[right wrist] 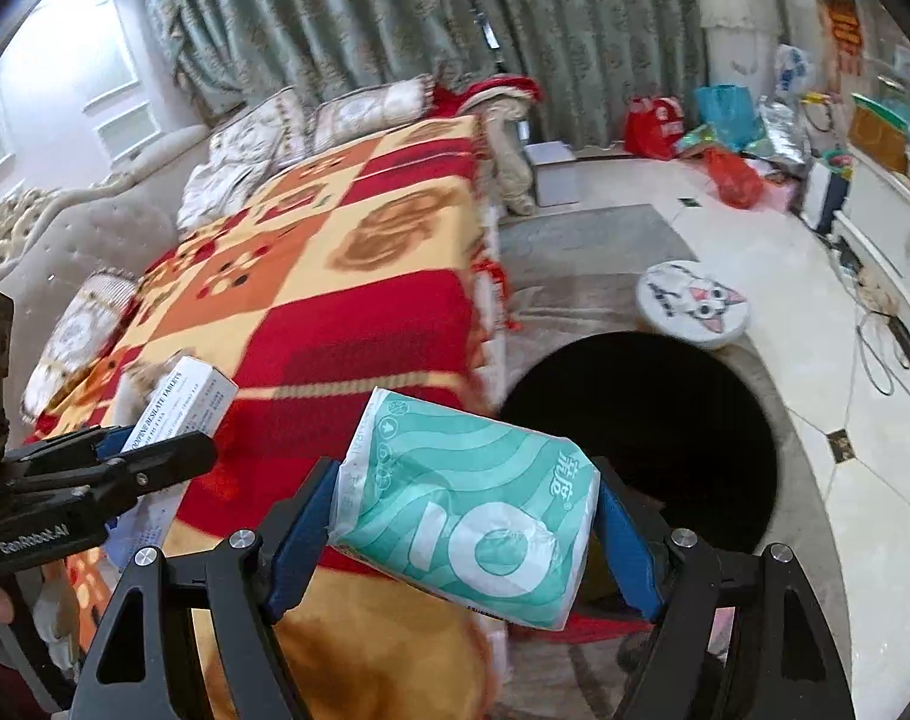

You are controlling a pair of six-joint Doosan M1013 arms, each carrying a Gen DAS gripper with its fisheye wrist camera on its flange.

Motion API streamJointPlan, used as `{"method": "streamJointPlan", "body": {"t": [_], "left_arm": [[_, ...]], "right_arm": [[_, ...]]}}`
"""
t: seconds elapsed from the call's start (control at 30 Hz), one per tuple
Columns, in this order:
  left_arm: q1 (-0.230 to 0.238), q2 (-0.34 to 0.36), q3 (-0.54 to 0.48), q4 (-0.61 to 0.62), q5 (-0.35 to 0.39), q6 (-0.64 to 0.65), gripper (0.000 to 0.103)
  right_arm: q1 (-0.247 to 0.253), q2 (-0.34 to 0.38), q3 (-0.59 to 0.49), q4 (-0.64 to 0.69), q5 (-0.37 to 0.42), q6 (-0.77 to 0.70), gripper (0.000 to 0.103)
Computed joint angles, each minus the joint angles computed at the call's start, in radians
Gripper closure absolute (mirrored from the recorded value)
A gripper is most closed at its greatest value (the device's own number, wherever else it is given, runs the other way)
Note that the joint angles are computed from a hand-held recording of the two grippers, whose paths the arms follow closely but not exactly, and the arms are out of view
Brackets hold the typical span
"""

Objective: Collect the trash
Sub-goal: 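Drop the tissue pack with the right tool while the left tool drops the medicine box into the bin, then return both tools over the remaining items on the blanket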

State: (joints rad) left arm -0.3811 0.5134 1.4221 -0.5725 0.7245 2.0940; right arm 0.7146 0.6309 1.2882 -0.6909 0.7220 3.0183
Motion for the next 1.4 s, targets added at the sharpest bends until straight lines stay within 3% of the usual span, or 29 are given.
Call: {"method": "streamJointPlan", "body": {"t": [0.3,0.4,0.47,0.63,0.9,1.23,1.4], "left_arm": [[-0.053,0.092,-0.125,-0.054,0.094,-0.033,0.058],[-0.056,0.121,-0.157,-0.112,0.129,-0.025,0.057],[-0.057,0.134,-0.172,-0.136,0.143,-0.024,0.044],[-0.056,0.134,-0.173,-0.148,0.146,-0.022,0.040],[-0.037,0.095,-0.118,-0.100,0.095,-0.028,0.040],[-0.008,0.007,0.024,0.064,-0.109,-0.101,0.040],[0.014,-0.028,0.077,0.132,-0.189,-0.150,0.040]], "right_arm": [[-0.051,-0.037,0.105,0.006,-0.066,0.068,0.023],[-0.061,-0.045,0.131,0.003,-0.093,0.099,0.017],[-0.064,-0.051,0.149,-0.031,-0.112,0.145,0.003],[-0.064,-0.059,0.166,-0.035,-0.126,0.183,0.001],[-0.052,-0.047,0.143,0.020,-0.134,0.124,0.001],[-0.004,-0.005,0.038,-0.058,-0.051,0.079,0.001],[0.013,0.025,-0.021,-0.070,-0.048,0.043,0.001]]}}
